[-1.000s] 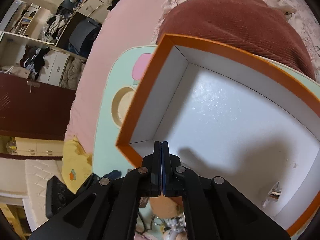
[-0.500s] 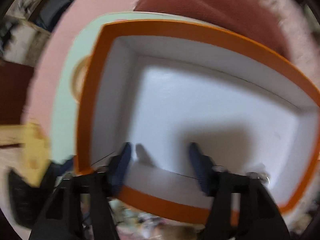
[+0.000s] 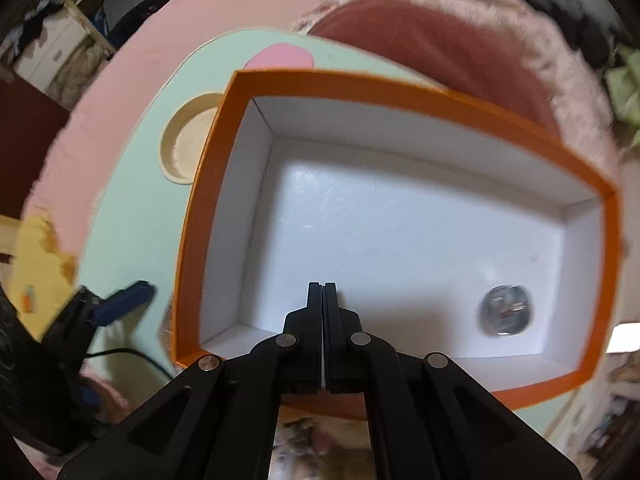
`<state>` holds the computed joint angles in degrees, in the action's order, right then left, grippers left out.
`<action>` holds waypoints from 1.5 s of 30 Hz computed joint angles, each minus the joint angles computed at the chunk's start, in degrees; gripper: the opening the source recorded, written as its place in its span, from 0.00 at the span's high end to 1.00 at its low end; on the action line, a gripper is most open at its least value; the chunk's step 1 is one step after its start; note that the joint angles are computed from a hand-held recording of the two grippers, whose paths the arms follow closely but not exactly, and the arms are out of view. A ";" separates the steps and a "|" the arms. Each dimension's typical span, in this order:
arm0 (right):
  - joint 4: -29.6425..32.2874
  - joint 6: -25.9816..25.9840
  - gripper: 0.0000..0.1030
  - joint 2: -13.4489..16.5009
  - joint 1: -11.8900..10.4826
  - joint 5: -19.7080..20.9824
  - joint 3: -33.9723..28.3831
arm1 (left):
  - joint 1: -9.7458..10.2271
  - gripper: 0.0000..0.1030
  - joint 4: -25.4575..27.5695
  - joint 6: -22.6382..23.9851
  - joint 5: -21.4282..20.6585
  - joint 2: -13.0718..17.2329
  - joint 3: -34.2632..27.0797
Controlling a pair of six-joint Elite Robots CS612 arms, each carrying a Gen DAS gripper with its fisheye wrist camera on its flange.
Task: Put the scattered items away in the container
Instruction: 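Close the right tool on the small metal ring in the box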
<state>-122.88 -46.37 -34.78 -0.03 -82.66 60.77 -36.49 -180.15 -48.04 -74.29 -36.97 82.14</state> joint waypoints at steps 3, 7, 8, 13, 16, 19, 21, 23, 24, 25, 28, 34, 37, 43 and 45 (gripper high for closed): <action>-5.44 -1.21 1.00 -1.18 0.14 -1.57 2.91 | 0.00 0.17 0.03 -0.03 0.05 -0.05 0.08; -9.61 -2.00 0.86 -1.78 0.19 -4.43 4.14 | 0.03 0.17 -0.01 0.08 0.02 -0.07 0.11; -9.72 -2.02 0.82 -1.95 0.06 -4.32 4.23 | 0.01 0.17 0.05 0.06 0.08 -0.07 0.09; -13.94 -3.07 0.73 -1.79 -0.15 -5.55 3.76 | -0.03 0.17 -0.04 0.31 0.30 -0.17 0.34; -13.96 -2.62 0.66 -1.07 -0.39 -7.16 2.17 | -0.01 0.17 -0.36 0.14 0.08 -0.12 0.36; -13.00 -1.30 0.55 0.67 -0.80 -9.01 -1.24 | 0.02 0.17 -0.57 0.14 -0.12 -0.04 0.30; -14.86 -0.45 0.55 1.33 -1.29 -10.24 -2.10 | 0.01 0.16 -0.65 0.37 -0.07 -0.03 0.32; -15.60 -1.12 0.55 1.36 -1.46 -11.91 -2.01 | -0.04 0.16 -0.66 0.58 0.06 -0.05 0.39; -15.69 -1.46 0.55 1.80 -1.49 -12.80 -2.75 | -0.07 0.16 -0.66 0.63 0.11 -0.09 0.44; -16.27 -1.71 0.55 1.89 -1.61 -13.72 -2.77 | -0.07 0.16 -0.64 0.65 0.12 -0.08 0.41; -12.84 -1.58 0.55 3.66 -1.84 -16.34 -6.31 | -0.04 0.16 -0.81 0.54 -0.08 -0.08 0.45; -2.70 0.94 0.55 5.75 -2.29 -17.31 -12.36 | 0.10 0.16 -1.53 0.31 -0.62 -0.12 0.71; 0.69 2.56 0.55 6.63 -2.22 -18.18 -14.33 | 0.12 0.15 -1.63 0.32 -0.69 -0.14 0.77; 8.27 6.04 0.55 7.01 -2.86 -11.19 -17.16 | 0.15 0.15 -1.56 0.67 -0.66 -0.16 0.75; 13.48 8.27 0.55 8.27 -3.24 -8.33 -20.22 | 0.17 0.15 -1.64 0.58 -0.71 -0.14 0.75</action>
<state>-109.39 -38.10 -26.51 -3.27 -90.99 40.55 -36.33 -181.79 -47.46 -75.00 -37.12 82.89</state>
